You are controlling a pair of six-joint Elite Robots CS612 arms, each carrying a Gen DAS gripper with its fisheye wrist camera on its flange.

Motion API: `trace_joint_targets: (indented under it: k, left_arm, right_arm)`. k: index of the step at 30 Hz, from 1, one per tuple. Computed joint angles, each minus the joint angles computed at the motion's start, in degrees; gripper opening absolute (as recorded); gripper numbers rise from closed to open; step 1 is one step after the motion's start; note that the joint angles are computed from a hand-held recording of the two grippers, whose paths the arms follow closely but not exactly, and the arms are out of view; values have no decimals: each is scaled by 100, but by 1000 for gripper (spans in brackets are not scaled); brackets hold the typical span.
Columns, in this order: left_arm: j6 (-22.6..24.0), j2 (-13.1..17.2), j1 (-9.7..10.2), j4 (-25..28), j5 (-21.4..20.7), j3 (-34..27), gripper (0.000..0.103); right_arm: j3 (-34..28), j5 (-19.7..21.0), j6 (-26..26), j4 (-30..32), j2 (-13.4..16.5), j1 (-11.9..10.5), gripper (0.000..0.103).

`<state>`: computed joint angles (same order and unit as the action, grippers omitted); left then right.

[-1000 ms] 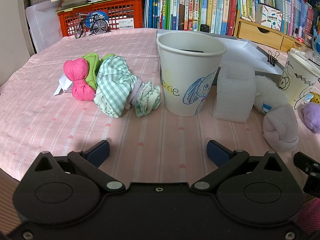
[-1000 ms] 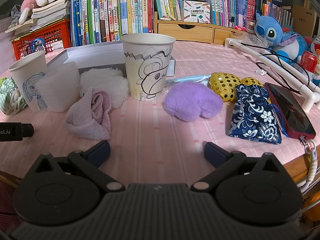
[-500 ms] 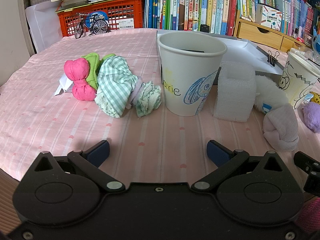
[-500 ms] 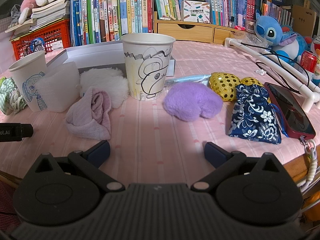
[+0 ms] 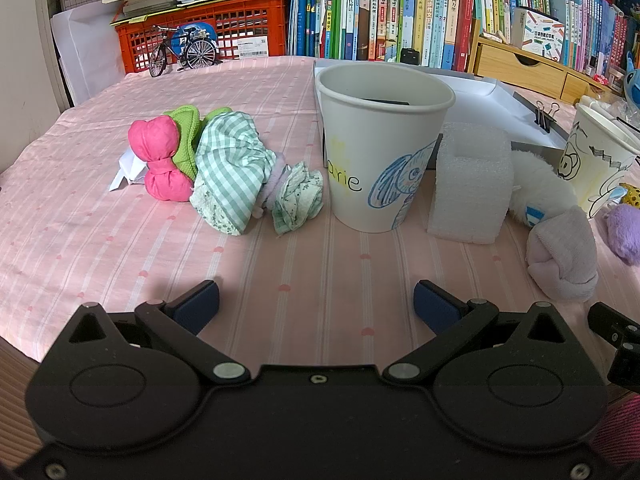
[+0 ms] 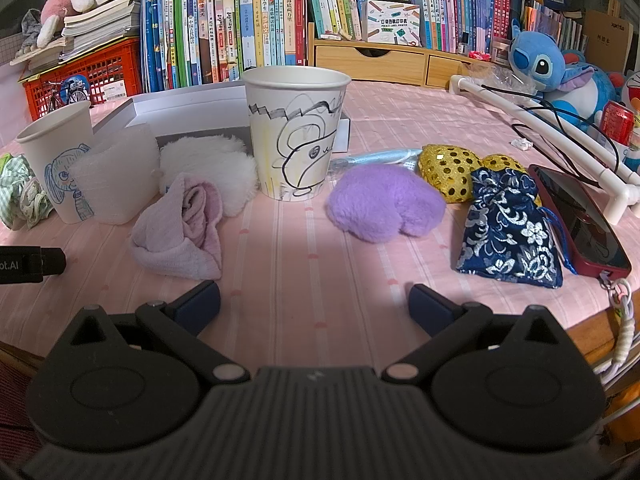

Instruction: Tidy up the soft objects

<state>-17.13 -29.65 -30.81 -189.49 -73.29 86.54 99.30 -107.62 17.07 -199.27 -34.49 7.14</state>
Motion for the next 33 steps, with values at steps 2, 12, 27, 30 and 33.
trace_joint_targets:
  k: [2,12,27,30,33]
  left_arm:
    - [0,0,0,0,0,0,103]
    - [0,0,0,0,0,0,103]
    - [10,2,0,-9,1,-1,103]
    - [29,6,9,-3,-18,-10,103]
    - [79,-44,37,21,-73,34,103]
  right_arm:
    - [0,0,0,0,0,0,103]
    - [0,0,0,0,0,0,103]
    - [-4,-6,3,10,-1,4,103]
    - [-4,6,-20,-14,3,1,103]
    - [3,37,-76,-50,5,-9,103]
